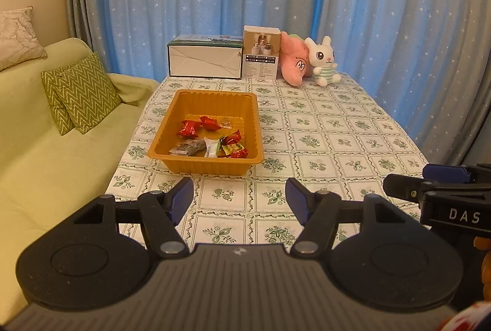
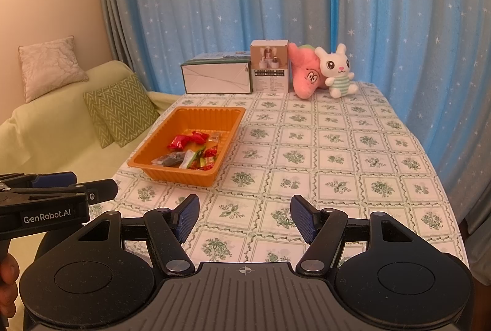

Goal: Organize snacks

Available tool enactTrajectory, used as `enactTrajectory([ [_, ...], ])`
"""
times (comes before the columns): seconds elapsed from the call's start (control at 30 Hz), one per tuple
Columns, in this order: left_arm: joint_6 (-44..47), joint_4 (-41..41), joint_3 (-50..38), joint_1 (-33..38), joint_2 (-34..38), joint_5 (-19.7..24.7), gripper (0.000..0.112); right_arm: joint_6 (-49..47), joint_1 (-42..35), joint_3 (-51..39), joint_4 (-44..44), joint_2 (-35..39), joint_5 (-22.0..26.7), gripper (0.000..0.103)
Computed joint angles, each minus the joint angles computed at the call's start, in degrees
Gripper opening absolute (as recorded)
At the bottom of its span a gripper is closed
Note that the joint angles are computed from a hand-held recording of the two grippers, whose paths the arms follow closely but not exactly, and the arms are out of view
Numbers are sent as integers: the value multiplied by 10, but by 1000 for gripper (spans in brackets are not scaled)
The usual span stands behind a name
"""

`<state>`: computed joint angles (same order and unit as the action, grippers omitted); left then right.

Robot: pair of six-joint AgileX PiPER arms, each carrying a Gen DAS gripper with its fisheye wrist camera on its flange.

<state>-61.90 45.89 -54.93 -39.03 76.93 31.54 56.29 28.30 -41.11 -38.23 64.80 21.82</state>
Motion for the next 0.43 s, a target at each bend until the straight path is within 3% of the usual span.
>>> enactTrajectory([
  [0.43, -16, 8, 13, 3, -11, -19, 64, 3, -2, 5, -1, -1, -4, 66],
])
